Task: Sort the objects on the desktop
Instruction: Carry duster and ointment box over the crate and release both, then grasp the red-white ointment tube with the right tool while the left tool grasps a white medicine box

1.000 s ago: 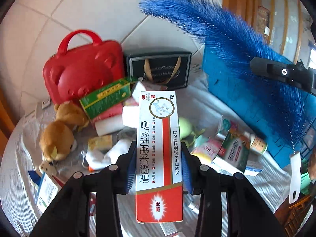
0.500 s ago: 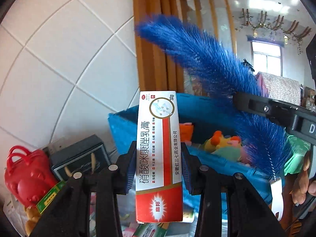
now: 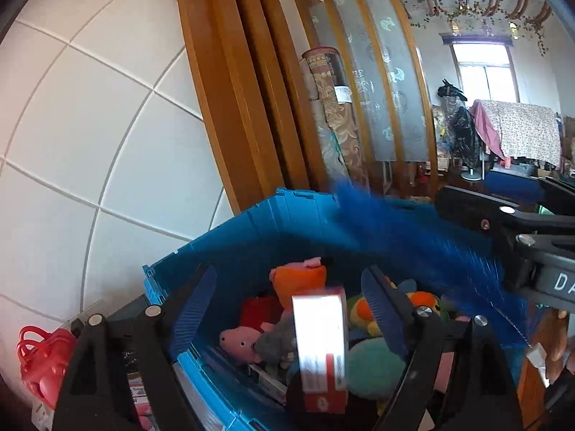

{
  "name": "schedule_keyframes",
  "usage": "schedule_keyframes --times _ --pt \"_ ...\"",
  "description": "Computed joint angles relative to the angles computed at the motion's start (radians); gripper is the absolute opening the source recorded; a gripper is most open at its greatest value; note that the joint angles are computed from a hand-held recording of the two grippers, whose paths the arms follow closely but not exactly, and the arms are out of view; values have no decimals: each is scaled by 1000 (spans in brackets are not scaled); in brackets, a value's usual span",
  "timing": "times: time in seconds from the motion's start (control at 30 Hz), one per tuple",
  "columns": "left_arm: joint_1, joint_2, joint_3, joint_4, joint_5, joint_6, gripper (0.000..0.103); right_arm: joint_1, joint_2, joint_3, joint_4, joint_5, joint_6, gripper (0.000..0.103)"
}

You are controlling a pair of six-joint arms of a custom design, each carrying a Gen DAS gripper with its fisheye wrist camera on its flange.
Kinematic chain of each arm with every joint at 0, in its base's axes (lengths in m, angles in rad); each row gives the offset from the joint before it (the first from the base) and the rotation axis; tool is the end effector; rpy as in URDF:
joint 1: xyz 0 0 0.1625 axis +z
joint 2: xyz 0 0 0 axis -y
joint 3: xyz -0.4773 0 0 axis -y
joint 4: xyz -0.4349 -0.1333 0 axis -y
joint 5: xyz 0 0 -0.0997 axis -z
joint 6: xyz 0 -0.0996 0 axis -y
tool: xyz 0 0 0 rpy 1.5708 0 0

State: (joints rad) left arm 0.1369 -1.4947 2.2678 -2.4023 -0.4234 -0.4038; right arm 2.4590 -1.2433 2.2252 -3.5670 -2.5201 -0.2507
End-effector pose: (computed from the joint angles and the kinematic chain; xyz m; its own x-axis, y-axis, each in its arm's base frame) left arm -0.4147 -0.2834 0.2997 -0.4886 0.3141 -0.8140 0.8667 0.2823 -0.4113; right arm 0.4186 -0.2729 0.3068 -0.7730 -0.0985 0.6267 -0.6211 0.3187 -0.7160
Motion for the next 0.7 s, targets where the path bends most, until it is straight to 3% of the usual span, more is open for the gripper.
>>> schedule_keyframes --times 0.37,0.6,0.7 --pt "3 11 -14 143 -8 -158 84 -46 -96 69 -35 193 -60 82" --pt "-32 -56 2 312 3 -322 84 -24 -135 74 -27 262 -50 89" --pt "-76 -130 18 477 26 -462 84 -8 -147 78 -5 273 -42 89"
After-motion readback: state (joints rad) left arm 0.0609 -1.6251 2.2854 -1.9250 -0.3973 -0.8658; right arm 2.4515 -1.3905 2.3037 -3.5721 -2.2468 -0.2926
